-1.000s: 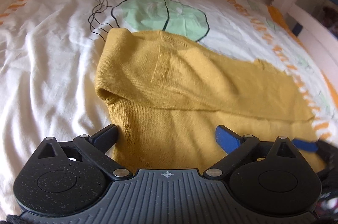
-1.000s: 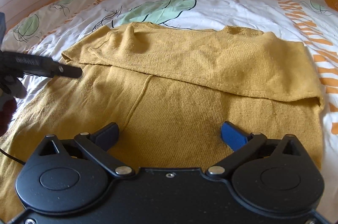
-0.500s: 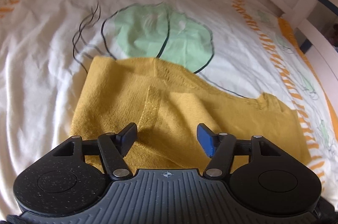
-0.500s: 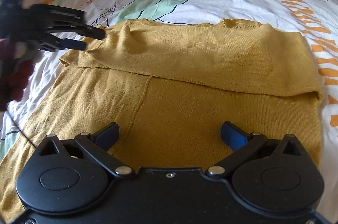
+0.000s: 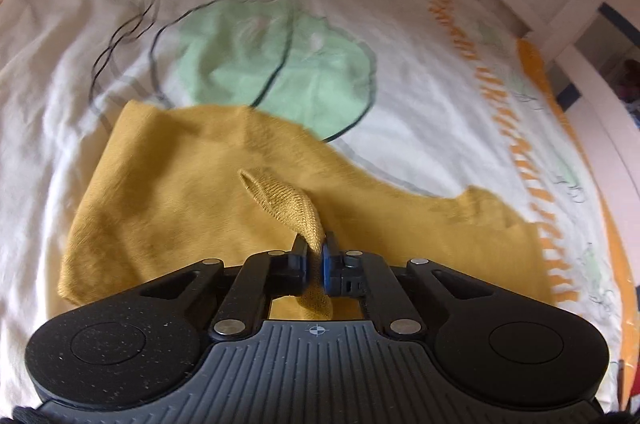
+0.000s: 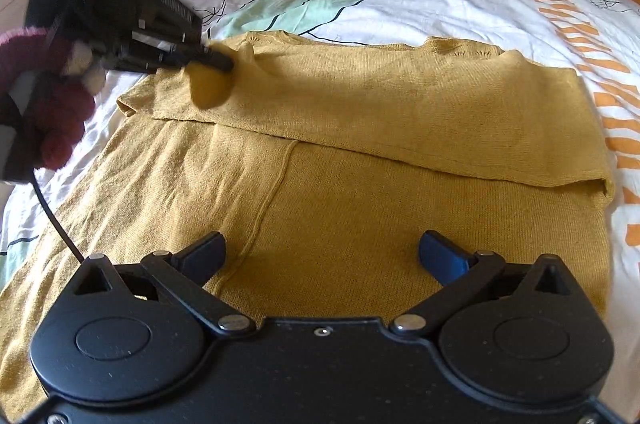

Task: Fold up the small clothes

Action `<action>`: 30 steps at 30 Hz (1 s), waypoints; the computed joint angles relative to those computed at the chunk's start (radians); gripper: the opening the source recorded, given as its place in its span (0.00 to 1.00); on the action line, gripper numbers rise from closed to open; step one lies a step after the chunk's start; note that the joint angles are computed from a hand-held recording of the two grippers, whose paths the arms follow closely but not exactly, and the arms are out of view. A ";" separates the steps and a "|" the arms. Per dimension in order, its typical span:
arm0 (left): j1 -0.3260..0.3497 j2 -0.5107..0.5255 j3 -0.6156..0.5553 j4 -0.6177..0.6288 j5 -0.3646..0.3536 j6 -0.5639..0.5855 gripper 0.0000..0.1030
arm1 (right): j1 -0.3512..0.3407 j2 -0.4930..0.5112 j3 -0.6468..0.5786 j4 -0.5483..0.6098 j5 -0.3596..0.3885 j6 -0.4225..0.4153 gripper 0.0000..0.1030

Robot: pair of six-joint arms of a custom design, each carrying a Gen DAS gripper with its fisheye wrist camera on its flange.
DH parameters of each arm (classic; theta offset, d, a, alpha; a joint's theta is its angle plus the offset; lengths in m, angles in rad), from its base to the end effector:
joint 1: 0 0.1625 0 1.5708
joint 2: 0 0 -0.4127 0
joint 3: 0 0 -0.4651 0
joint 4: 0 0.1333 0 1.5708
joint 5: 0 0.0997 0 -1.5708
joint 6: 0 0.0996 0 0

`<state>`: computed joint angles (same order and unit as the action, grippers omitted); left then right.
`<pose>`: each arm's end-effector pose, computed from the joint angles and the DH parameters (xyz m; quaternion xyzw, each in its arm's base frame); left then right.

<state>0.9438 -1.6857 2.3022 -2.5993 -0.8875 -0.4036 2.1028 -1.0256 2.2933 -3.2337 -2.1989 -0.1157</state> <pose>-0.1078 -0.4831 0.2727 0.0347 0.9242 -0.3293 0.1904 0.3058 -0.3722 0.0355 0.2393 -0.9034 0.2453 0.2578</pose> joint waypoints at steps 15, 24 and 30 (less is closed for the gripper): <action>-0.260 0.136 -0.187 -0.144 -0.144 0.156 0.06 | -0.013 -0.001 0.046 -0.288 0.121 -0.096 0.94; -0.305 0.213 -0.252 -0.155 -0.176 0.214 0.06 | -0.092 0.063 0.005 -0.519 0.269 -0.193 0.93; -0.305 0.180 -0.241 -0.132 -0.172 0.202 0.06 | -0.135 0.093 -0.058 -0.497 0.122 -0.164 0.91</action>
<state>0.6392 -1.5055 2.0610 -2.7312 -1.0593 -0.2012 1.9676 -0.9324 2.2357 -3.7306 -2.0768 -0.2798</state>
